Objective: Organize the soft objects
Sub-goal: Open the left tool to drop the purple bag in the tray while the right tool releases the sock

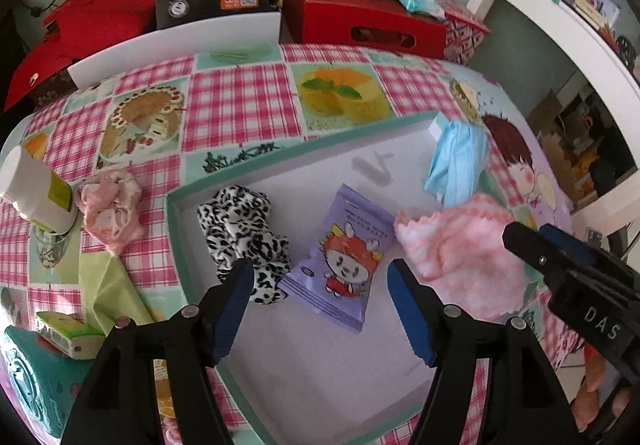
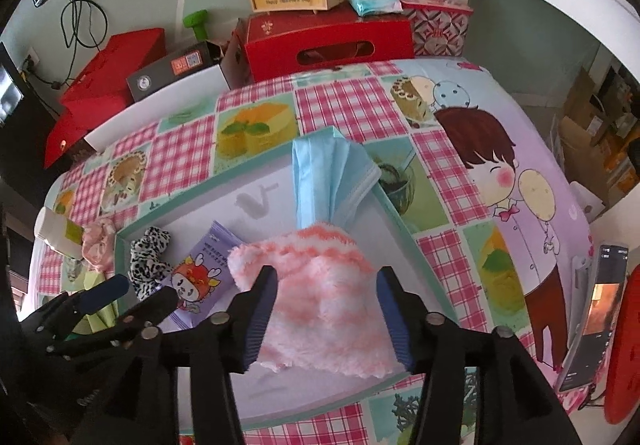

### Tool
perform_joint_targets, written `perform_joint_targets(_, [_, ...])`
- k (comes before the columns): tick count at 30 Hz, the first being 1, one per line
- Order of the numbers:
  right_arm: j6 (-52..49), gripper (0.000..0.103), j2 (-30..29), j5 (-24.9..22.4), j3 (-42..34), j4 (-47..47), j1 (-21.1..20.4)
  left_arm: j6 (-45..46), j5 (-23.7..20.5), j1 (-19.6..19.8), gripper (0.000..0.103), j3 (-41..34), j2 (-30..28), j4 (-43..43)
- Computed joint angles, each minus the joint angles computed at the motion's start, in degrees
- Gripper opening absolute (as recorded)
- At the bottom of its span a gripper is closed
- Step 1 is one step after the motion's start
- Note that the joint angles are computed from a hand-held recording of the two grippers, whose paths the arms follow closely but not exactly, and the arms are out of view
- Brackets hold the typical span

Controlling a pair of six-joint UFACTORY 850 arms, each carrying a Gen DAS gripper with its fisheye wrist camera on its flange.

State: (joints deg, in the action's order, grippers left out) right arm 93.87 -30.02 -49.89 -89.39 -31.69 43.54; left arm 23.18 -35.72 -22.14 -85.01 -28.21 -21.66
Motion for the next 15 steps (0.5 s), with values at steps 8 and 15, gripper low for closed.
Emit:
perform_joint_targets(8, [0.3, 0.072, -0.4, -1.4, -1.3, -1.6, 0.5, -0.7, 1.3, 1.4, 0.086, -0.4, 0.4, -1.2])
perform_joint_targets(15, [-0.6, 0.081, -1.2, -2.3, -2.8, -2.3, 0.7, -3.5, 2.4, 2.8, 0.086, -0.7, 0.5, -0.7])
